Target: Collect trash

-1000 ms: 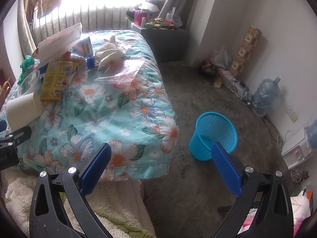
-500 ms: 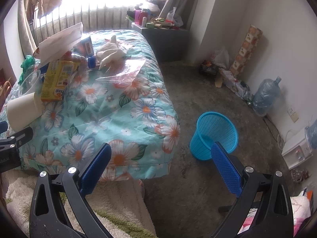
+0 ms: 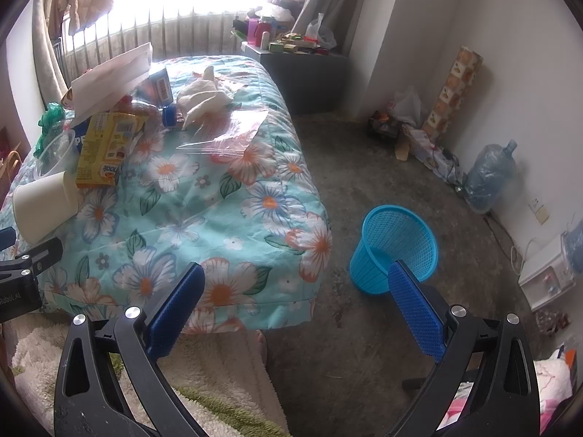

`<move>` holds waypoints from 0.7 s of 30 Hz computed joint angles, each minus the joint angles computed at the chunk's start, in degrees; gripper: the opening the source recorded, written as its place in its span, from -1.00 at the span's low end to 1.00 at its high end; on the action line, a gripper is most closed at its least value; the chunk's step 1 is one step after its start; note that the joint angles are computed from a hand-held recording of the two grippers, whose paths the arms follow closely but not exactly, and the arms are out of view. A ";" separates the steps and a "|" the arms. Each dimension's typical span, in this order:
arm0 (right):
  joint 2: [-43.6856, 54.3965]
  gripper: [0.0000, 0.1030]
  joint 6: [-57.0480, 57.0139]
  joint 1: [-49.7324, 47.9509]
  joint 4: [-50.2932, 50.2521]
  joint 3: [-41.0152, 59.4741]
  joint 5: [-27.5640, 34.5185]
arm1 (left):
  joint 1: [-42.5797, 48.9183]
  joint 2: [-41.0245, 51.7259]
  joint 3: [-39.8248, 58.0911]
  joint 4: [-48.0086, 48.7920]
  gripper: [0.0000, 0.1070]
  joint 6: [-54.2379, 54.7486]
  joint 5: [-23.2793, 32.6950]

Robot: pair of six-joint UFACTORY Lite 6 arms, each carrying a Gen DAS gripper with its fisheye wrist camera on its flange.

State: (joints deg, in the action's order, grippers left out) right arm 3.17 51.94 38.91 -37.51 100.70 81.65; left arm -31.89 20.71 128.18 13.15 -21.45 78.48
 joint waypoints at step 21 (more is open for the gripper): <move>10.36 0.87 -8.41 -4.78 7.01 17.92 -6.80 | 4.79 -3.51 -1.23 0.46 0.84 3.46 -4.46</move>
